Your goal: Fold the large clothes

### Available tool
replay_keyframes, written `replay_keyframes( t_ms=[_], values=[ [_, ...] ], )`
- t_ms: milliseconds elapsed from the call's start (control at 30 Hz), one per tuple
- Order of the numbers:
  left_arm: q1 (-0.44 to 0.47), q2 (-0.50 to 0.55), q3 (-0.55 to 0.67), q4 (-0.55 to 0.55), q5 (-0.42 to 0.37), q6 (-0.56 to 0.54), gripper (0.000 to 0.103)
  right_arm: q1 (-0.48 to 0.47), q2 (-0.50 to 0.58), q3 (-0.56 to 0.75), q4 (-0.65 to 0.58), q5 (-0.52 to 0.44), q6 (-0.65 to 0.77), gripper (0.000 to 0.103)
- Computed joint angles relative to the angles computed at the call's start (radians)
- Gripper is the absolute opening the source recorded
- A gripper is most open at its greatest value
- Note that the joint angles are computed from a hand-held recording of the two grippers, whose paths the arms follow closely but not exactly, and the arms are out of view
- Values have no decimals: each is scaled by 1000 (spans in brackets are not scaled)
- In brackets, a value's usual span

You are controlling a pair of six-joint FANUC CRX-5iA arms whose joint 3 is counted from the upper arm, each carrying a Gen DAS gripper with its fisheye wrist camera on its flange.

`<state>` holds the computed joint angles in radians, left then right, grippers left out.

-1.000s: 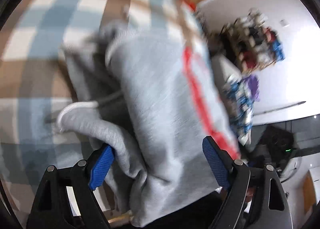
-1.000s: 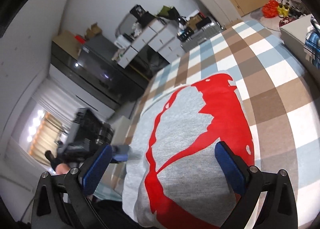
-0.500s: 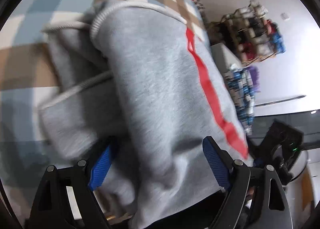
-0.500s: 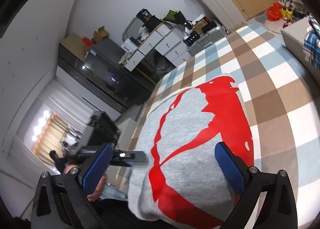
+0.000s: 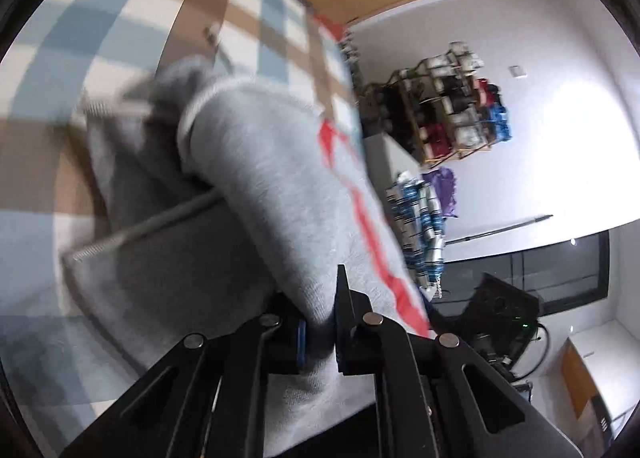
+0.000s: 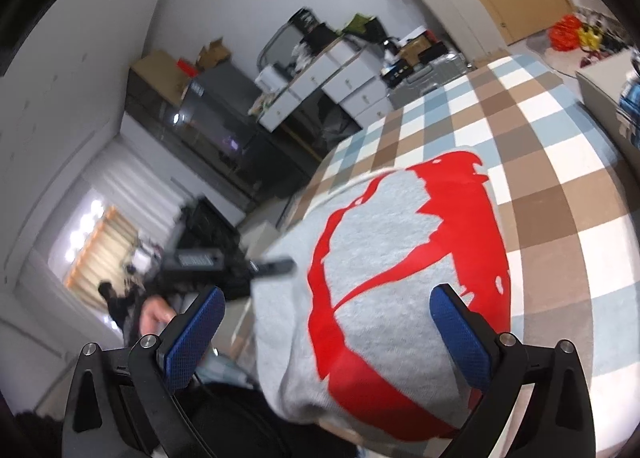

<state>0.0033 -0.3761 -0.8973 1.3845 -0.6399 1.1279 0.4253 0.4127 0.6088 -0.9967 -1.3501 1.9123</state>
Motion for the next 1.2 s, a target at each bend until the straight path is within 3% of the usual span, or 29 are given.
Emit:
replay_keyframes(
  t_ms=[133,200,333,400,467,500,533,567,667,700,800,867,967,1067,1200],
  values=[
    [69,-5,11,-124,-67,32,5,72,6,42,139,-73,17,103],
    [83,28,-3,-129,-94,20,5,117,1,45,225,-81,23,103],
    [33,60,-75,-14,-44,-22,6,161,40,113,318,-162,27,103],
    [12,63,-81,16,-20,-31,12,175,75,173,352,-218,10,103],
    [56,28,-49,-152,-26,114,29,185,111,235,377,-267,-2,103],
    [90,7,-22,-268,-50,211,45,192,138,280,398,-305,-14,103],
    [123,-22,12,-395,-79,315,54,195,156,311,408,-332,-23,103],
    [139,-57,34,-478,-96,386,58,194,180,352,407,-366,-36,103],
    [134,-148,66,-627,-93,512,80,183,242,463,372,-460,-82,103],
    [129,-157,90,-703,-109,580,85,171,265,502,346,-489,-105,103],
    [107,-108,130,-771,-140,659,85,139,300,565,270,-533,-156,103],
    [83,-72,81,-680,-95,647,85,105,325,601,191,-545,-207,103],
    [53,0,82,-647,-75,664,85,70,354,634,106,-560,-266,103],
    [25,29,38,-504,-24,563,85,72,353,631,102,-562,-256,103],
    [19,63,61,-506,-31,536,90,87,377,687,120,-597,-250,103]
  ],
)
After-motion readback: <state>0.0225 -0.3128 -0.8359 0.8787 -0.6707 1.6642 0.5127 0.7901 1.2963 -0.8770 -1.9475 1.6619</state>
